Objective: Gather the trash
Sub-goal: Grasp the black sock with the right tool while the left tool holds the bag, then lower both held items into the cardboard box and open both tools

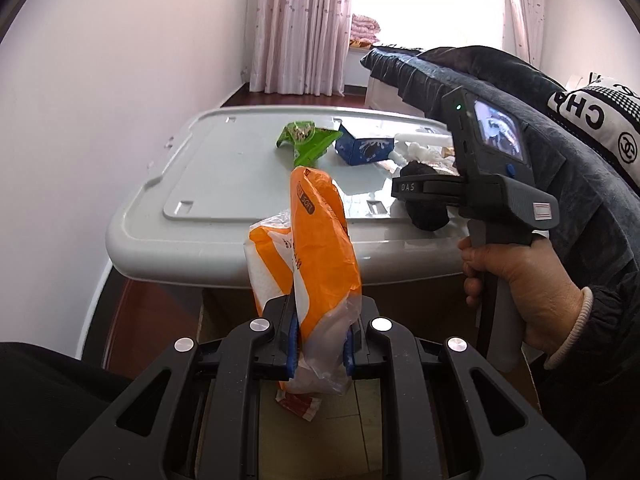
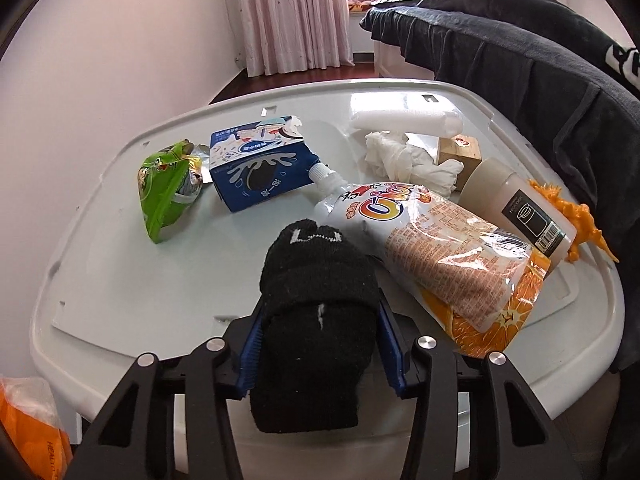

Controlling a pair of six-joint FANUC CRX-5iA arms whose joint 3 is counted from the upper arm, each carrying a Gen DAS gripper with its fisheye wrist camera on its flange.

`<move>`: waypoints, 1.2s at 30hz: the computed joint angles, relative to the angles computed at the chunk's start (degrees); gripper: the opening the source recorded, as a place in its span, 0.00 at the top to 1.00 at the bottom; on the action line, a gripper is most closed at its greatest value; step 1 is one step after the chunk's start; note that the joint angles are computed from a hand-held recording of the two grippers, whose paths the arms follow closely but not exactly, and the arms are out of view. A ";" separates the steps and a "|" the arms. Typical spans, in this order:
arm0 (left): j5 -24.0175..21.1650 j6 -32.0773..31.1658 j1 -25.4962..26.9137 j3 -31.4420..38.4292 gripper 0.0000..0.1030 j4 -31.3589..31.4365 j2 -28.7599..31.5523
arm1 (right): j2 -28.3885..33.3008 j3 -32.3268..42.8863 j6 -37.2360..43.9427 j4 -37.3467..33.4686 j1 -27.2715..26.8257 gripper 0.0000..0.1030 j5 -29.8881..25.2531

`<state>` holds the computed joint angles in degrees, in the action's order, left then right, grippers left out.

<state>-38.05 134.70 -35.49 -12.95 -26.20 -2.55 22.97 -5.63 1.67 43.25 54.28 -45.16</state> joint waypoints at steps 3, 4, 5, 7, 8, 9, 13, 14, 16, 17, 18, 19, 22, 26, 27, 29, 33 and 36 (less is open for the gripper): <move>-0.26 -0.59 0.67 -0.11 0.85 1.79 0.54 | -2.27 -2.07 0.68 -0.45 0.29 0.58 2.44; -0.43 -0.44 0.61 -0.08 0.85 1.76 0.62 | -3.30 -3.31 0.10 0.45 0.70 0.58 2.81; -0.81 -0.04 0.47 0.06 0.85 1.46 0.73 | -4.88 -5.11 -0.46 1.50 1.37 0.58 3.24; -1.08 0.33 0.18 0.18 0.85 0.99 0.74 | -7.15 -7.63 -1.58 2.77 2.43 0.58 3.63; -1.20 0.56 -0.01 0.20 0.85 0.61 0.73 | -8.84 -9.37 -2.12 3.27 3.32 0.58 3.62; -1.49 0.88 -0.41 0.35 0.85 0.04 0.76 | -10.36 -10.91 -2.68 3.67 4.21 0.58 3.45; -2.47 0.30 -1.56 0.65 0.85 -0.28 0.80 | -17.23 -17.73 -5.94 4.25 9.31 0.58 1.63; -2.83 0.28 -1.87 0.86 0.85 -0.31 0.89 | -18.47 -19.04 -6.79 4.14 10.26 0.58 1.35; -3.28 -0.35 -2.64 0.65 0.85 0.15 0.64 | -21.27 -22.13 -9.22 3.73 12.88 0.58 0.81; -3.69 -0.64 -3.20 0.54 0.85 0.03 0.56 | -21.96 -23.13 -10.28 3.89 13.94 0.58 0.38; -4.22 -0.75 -3.71 0.58 0.85 -0.16 0.59 | -22.35 -23.85 -11.09 4.01 14.87 0.58 -0.06; -4.93 -1.45 -4.34 0.51 0.85 0.06 0.68 | -23.03 -25.07 -12.30 4.26 16.24 0.58 -0.63; -6.82 -2.59 -5.50 0.69 0.85 0.17 1.17 | -24.13 -27.29 -14.46 4.19 17.81 0.57 -0.23; -7.93 -3.51 -5.20 0.72 0.85 1.46 1.58 | -24.83 -28.92 -15.32 3.46 18.14 0.57 1.10; -8.08 -3.94 -4.72 0.62 0.85 2.37 1.81 | -25.04 -29.33 -15.77 3.56 18.21 0.57 1.37; -8.21 -4.81 -3.82 0.36 0.85 4.04 2.29 | -25.25 -29.83 -16.43 3.82 17.97 0.57 1.89; -8.35 -5.98 -2.44 0.17 0.85 6.71 3.75 | -24.42 -29.15 -15.44 2.39 17.38 0.57 2.05; -8.61 -6.98 -1.57 0.56 0.85 8.55 5.60 | -23.01 -28.16 -14.33 1.25 16.90 0.57 2.32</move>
<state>-46.66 127.72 -37.06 -12.39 -17.65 3.04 -0.04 -33.79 -12.65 44.50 71.18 -42.84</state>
